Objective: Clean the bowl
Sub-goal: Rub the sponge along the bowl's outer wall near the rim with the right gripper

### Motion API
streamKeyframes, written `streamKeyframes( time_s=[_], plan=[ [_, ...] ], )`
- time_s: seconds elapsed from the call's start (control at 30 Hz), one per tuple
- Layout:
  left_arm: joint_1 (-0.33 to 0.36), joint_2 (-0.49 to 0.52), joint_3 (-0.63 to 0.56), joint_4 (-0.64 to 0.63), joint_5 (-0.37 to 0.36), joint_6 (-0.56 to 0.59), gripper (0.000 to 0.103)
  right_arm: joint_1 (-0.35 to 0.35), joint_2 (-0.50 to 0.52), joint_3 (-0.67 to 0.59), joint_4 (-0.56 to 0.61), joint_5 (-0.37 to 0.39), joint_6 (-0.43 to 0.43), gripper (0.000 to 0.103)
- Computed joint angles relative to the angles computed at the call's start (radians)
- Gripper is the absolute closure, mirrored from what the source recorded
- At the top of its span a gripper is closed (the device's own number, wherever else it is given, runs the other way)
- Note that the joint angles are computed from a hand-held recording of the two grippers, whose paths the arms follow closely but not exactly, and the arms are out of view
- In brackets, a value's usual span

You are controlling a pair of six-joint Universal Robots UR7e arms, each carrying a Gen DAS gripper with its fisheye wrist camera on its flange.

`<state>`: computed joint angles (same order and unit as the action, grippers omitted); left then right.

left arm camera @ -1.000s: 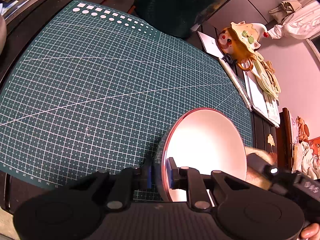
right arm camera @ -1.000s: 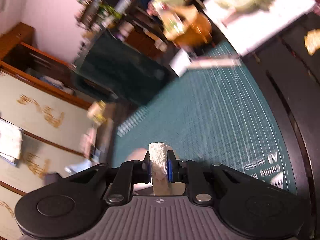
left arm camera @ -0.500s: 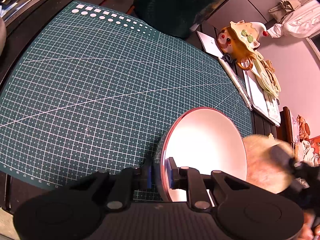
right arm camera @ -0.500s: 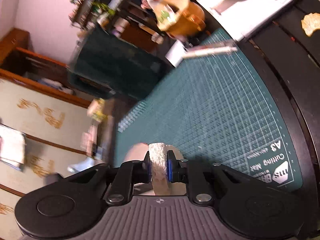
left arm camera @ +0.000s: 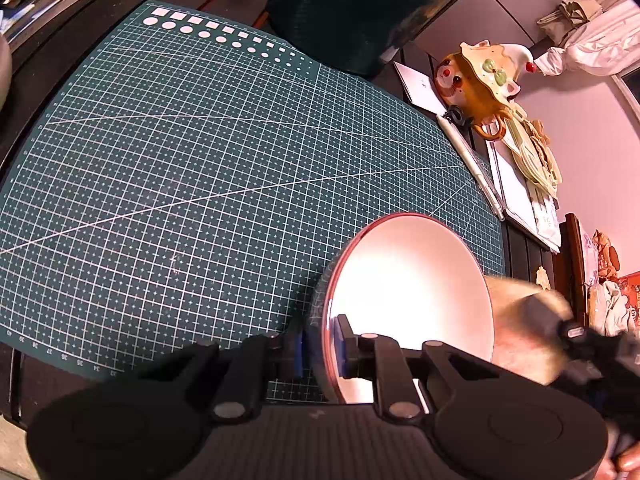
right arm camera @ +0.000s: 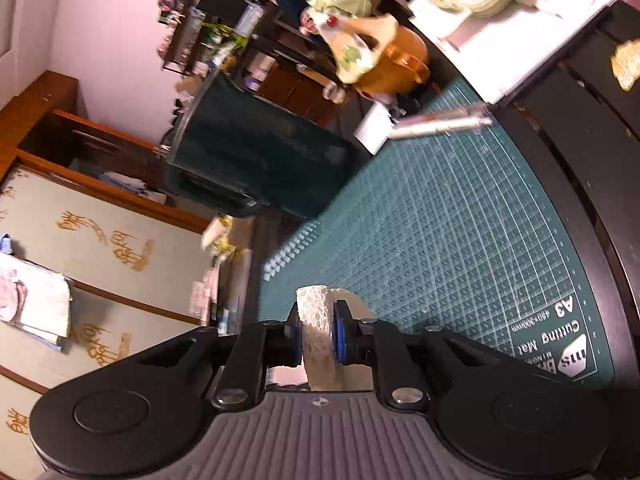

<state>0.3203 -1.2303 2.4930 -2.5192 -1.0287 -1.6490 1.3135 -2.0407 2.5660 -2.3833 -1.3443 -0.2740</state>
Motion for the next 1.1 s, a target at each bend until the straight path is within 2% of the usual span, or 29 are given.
streamKeyframes(
  time_s=[0.07, 0.2, 0.37, 0.43, 0.5, 0.7, 0.73, 0.77, 0.87, 1.1],
  plan=[
    [-0.006, -0.002, -0.002, 0.009, -0.001, -0.006, 0.087, -0.002, -0.004, -0.008, 0.018, 0.004, 0.009, 0.088],
    [-0.011, -0.001, -0.005, 0.013, -0.005, -0.010, 0.087, -0.016, -0.052, -0.008, 0.034, 0.082, -0.038, 0.088],
    [-0.018, 0.000, -0.005, 0.014, -0.006, -0.019, 0.087, -0.003, -0.003, -0.001, 0.006, 0.005, -0.015, 0.088],
    [-0.017, 0.000, -0.005, 0.015, -0.005, -0.015, 0.087, -0.009, -0.014, -0.009, 0.021, 0.025, -0.014, 0.088],
    [-0.019, 0.006, -0.010, 0.016, -0.007, -0.016, 0.087, -0.031, -0.048, -0.011, 0.042, 0.083, -0.028, 0.088],
    [-0.022, -0.008, 0.004, 0.014, -0.008, -0.022, 0.087, -0.023, -0.007, -0.005, 0.029, 0.016, 0.004, 0.088],
    [-0.040, -0.066, 0.057, 0.042, -0.008, -0.047, 0.087, -0.025, -0.011, -0.007, 0.035, 0.023, 0.004, 0.088],
    [-0.037, -0.082, 0.068, 0.028, -0.012, -0.030, 0.087, -0.032, -0.030, -0.012, 0.052, 0.053, -0.003, 0.088],
    [-0.041, -0.052, 0.041, 0.029, -0.013, -0.039, 0.087, -0.047, -0.060, -0.010, 0.061, 0.098, -0.028, 0.088],
    [-0.061, -0.046, 0.031, 0.037, -0.020, -0.053, 0.087, -0.034, -0.038, -0.012, 0.053, 0.065, -0.002, 0.088]
  ],
)
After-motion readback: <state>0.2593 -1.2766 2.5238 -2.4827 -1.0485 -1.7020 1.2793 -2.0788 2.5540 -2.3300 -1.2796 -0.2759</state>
